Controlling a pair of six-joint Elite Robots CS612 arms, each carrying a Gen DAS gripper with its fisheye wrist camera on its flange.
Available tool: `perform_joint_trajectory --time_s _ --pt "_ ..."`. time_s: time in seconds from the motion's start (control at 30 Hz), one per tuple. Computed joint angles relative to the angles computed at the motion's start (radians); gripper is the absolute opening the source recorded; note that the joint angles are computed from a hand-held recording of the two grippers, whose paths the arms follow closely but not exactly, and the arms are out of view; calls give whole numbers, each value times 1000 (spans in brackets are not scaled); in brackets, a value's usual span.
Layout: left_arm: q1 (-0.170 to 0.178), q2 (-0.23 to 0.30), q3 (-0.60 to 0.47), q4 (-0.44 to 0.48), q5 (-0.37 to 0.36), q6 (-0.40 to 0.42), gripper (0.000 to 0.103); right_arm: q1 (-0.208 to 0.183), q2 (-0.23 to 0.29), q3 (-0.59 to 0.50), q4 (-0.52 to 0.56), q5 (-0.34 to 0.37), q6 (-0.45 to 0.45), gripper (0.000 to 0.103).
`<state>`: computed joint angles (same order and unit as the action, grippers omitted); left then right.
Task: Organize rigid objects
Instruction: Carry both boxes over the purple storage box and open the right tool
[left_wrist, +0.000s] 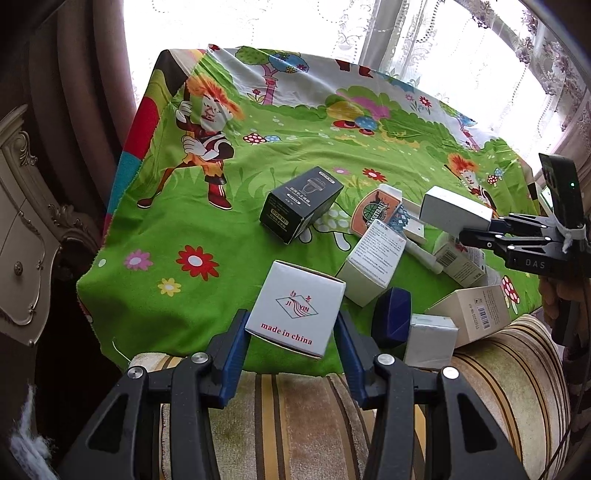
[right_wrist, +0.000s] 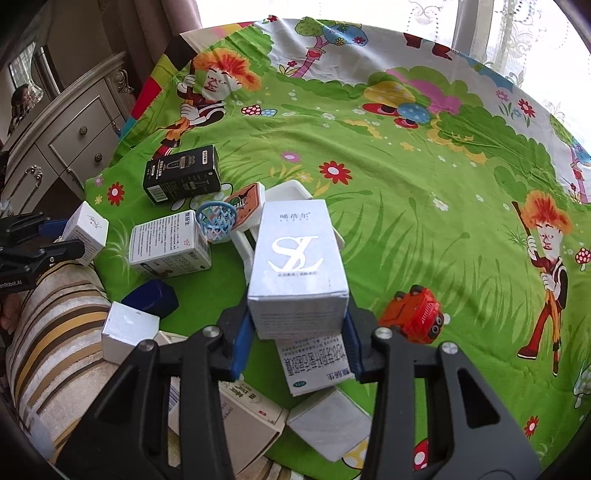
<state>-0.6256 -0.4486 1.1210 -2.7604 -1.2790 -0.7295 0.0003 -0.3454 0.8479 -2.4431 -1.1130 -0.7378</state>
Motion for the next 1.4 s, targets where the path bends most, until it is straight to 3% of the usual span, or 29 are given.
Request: perform_joint_trajectory --time_s 0.27,0.5,0.93,1.4 --pt "-14 -16 28 -52 28 -29 47 -23 -71 151 -170 36 78 46" --pt "-32 -15 20 -87 33 -3 47 -47 -131 277 -286 50 126 46" --pt "-73 22 -65 -107 -37 86 47 -104 -216 454 -450 24 203 46" --pt "-123 94 -233 -44 -126 174 47 -173 -284 611 -591 -50 285 46"
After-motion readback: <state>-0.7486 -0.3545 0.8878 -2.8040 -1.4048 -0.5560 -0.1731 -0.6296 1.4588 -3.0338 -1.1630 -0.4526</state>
